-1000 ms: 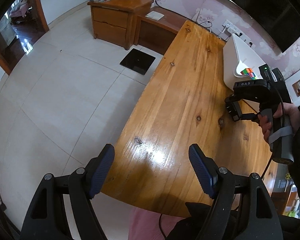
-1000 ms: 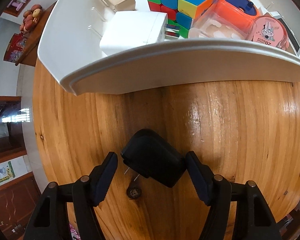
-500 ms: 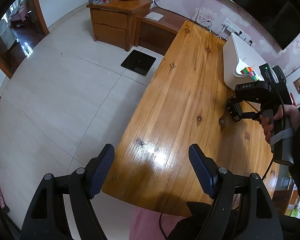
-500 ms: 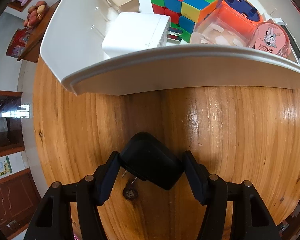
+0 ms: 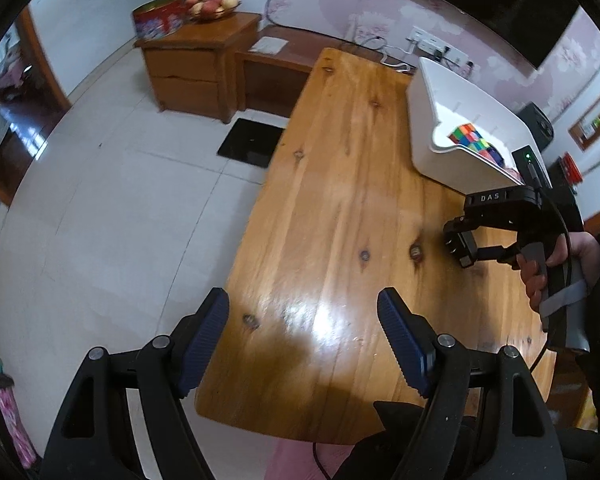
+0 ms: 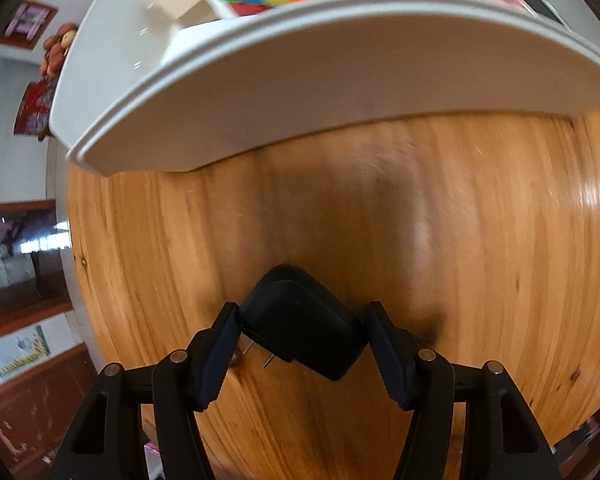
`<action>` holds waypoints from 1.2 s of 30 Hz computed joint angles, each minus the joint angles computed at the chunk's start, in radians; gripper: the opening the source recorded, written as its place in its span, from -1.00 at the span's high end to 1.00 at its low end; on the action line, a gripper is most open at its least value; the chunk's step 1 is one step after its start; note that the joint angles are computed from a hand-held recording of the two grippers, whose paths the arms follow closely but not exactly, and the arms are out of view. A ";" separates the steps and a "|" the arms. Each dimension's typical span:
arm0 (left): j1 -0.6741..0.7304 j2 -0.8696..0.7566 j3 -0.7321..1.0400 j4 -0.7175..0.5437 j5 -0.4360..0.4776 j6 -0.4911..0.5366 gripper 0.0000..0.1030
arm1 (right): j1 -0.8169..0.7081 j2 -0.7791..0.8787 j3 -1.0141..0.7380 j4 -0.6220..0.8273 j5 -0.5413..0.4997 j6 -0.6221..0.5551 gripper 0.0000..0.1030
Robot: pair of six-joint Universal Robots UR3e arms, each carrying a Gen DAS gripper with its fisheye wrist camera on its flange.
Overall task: Organize rigid objects
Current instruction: 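Lift the black charger with the right tool and carry it over the bin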
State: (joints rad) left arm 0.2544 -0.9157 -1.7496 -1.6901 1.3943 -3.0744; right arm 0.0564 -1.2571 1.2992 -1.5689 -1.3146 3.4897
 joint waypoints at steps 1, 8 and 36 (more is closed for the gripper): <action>-0.024 -0.022 0.007 0.018 0.005 -0.008 -0.54 | -0.021 -0.025 0.032 -0.005 0.009 -0.006 -0.24; -0.220 -0.222 0.107 0.154 0.036 -0.055 -0.54 | -0.158 -0.183 0.232 -0.035 0.034 -0.053 -0.24; -0.566 -0.549 0.423 0.149 0.117 -0.028 -0.54 | -0.736 -0.672 0.479 -0.064 0.047 -0.264 -0.24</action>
